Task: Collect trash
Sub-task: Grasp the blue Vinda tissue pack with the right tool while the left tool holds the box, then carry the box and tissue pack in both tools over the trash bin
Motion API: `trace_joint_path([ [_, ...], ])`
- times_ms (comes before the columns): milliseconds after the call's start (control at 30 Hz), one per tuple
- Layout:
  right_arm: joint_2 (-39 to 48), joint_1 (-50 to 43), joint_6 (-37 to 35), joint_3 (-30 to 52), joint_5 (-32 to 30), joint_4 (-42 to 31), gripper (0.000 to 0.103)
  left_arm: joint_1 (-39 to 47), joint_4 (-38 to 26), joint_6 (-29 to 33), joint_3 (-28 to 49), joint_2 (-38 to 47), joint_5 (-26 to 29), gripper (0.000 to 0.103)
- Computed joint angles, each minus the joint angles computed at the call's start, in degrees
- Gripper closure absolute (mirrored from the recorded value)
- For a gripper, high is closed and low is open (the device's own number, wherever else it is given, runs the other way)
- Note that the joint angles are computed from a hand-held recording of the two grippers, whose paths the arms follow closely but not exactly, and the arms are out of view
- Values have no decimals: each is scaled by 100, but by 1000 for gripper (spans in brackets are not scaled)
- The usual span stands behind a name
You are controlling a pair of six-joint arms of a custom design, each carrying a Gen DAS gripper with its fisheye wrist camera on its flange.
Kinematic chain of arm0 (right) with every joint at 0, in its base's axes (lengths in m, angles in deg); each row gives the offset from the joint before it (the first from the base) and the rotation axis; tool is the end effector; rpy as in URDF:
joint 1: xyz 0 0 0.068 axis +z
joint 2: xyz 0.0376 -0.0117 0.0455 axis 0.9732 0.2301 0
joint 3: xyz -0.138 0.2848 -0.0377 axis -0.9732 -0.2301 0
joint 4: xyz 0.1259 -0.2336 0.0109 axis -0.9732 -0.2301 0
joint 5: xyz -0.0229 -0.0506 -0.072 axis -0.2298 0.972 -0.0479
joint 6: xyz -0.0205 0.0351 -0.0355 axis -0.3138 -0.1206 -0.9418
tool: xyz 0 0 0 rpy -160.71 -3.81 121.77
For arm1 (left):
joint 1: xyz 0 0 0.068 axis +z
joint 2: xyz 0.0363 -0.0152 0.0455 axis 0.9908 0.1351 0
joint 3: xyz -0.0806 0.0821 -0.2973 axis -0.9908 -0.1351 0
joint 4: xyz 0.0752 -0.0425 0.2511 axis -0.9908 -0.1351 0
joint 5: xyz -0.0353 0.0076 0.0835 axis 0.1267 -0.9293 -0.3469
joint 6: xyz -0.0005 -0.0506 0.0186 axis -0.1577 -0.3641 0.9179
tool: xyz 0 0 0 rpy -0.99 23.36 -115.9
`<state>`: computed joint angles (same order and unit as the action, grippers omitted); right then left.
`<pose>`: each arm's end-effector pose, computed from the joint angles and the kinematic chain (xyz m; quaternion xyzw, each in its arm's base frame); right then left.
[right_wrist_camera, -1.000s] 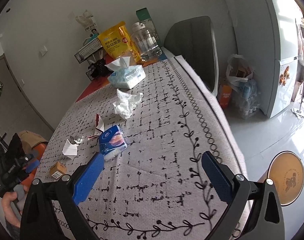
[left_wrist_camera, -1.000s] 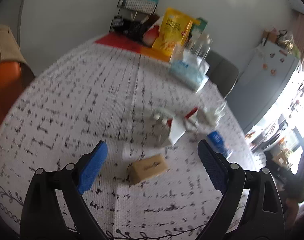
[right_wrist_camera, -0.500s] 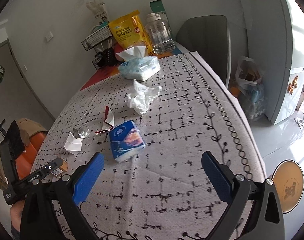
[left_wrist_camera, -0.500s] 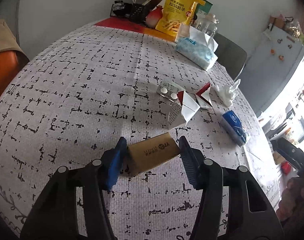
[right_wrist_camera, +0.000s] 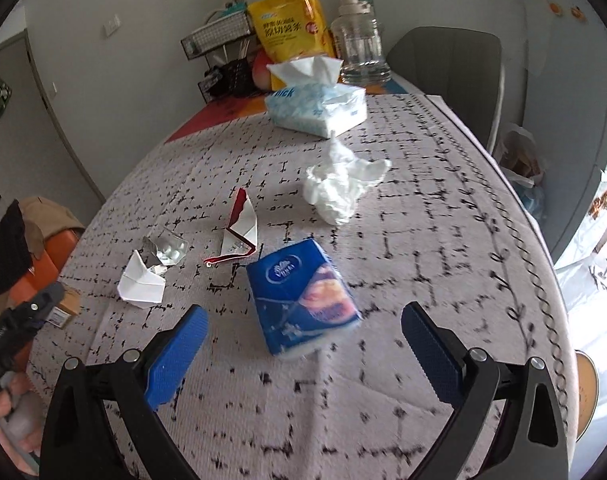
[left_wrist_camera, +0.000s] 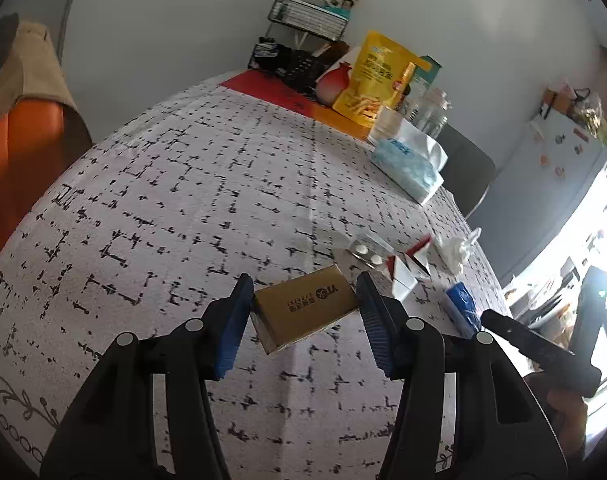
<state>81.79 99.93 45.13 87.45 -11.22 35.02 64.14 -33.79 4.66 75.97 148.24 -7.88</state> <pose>0.2480 0.1009 0.3706 0.0453 0.9259 0.0915 0.3636 0.2703 -0.0910 0.3766 -0.0511 0.8906 -0.2003 0.4052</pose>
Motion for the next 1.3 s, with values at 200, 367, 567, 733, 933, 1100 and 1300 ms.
trace_joint_path([
  [200,529,22,-229,264,-13,28,8,222,144,-54,-106,101,211,50],
  [367,838,-41,-380,424,-49,-30,8,303,199,-52,-141,152,292,50],
  [567,1109,-46,-610,652,-38,-87,13,310,235,-76,-152,182,304,50],
  [733,1072,26,-782,666,167,-156,50,227,178,-82,-107,125,189,50],
  [933,652,-85,-711,378,-327,-217,72,-20,106,-116,-35,38,-21,50],
  [1100,68,17,-538,-67,-529,-199,76,-317,89,-175,-14,-37,-209,50],
  [1300,-609,-68,-385,-425,-684,-282,77,-830,31,-222,182,18,-497,50],
])
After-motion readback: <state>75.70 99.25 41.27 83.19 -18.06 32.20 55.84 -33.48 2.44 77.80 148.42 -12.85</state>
